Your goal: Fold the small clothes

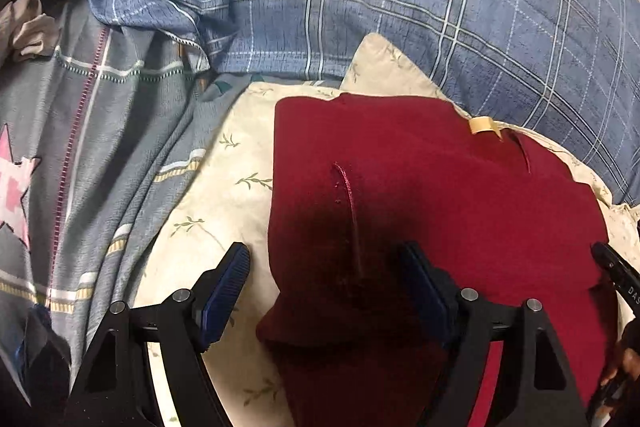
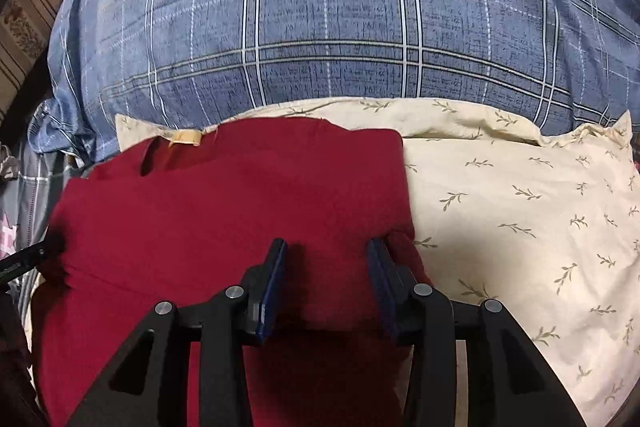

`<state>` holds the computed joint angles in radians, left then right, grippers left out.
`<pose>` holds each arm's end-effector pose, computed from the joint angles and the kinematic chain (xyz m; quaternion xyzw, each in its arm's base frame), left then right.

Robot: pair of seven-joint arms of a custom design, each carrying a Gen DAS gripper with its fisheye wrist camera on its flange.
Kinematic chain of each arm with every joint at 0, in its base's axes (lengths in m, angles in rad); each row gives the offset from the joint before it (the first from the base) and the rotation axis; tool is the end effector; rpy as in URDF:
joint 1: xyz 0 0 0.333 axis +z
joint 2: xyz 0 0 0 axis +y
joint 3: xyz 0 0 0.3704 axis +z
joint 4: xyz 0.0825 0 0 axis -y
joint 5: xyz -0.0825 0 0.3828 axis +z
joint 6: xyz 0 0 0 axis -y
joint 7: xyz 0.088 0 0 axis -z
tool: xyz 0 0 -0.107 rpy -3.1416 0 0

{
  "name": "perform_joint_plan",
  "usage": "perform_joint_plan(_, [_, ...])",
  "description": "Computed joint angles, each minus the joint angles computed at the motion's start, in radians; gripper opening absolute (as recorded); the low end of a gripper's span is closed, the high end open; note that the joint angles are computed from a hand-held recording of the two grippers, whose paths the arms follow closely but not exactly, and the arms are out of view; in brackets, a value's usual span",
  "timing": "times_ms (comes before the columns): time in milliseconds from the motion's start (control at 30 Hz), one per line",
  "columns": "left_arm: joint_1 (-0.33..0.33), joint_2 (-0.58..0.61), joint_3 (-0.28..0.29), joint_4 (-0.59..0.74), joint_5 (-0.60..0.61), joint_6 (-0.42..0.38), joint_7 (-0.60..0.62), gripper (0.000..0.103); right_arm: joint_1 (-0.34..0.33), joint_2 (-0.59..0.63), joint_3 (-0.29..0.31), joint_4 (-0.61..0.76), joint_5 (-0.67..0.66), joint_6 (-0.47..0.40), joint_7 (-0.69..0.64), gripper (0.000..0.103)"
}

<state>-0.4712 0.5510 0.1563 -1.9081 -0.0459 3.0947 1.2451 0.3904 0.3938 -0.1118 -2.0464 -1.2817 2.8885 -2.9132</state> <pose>0.6655 -0.2295 0.3306 -0.6726 0.6686 -0.2703 0.1657 0.5810 0.2293 0.3180 -0.5570 0.7592 -0.2395 0.2365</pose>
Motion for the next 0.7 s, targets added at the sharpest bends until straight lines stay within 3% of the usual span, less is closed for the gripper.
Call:
perform_joint_plan(233, [-0.038,0.009,0.037,0.013,0.021,-0.005,-0.027,0.080,0.005,-0.010,0.002,-0.009,0.013,-0.008,-0.016,0.044])
perform_joint_plan(333, [-0.029,-0.018,0.025,-0.023,0.021,0.017,-0.024,0.078,0.014,-0.046,-0.006,-0.035,-0.037,-0.004,0.047,0.053])
perform_joint_plan(400, [-0.057,-0.039,0.056,-0.060,0.024,0.041,-0.028,0.078,0.017,-0.061,0.014,-0.048,-0.031,-0.070,0.029,0.057])
perform_joint_plan(467, [-0.076,-0.069,0.073,-0.105,0.020,0.063,-0.021,0.078,-0.004,-0.042,0.048,-0.041,0.069,-0.129,-0.081,0.057])
perform_joint_plan(533, [-0.078,-0.101,0.070,-0.146,0.013,0.068,-0.004,0.078,0.009,-0.039,0.036,-0.042,0.040,-0.129,-0.043,0.057])
perform_joint_plan(633, [0.016,-0.191,-0.039,-0.245,-0.003,0.094,0.078,0.078,0.011,-0.091,0.038,-0.083,0.001,-0.093,0.034,0.058])
perform_joint_plan(700, [0.118,-0.255,-0.153,-0.317,-0.032,0.120,0.142,0.078,-0.005,-0.155,0.056,-0.143,-0.017,-0.029,0.073,0.067])
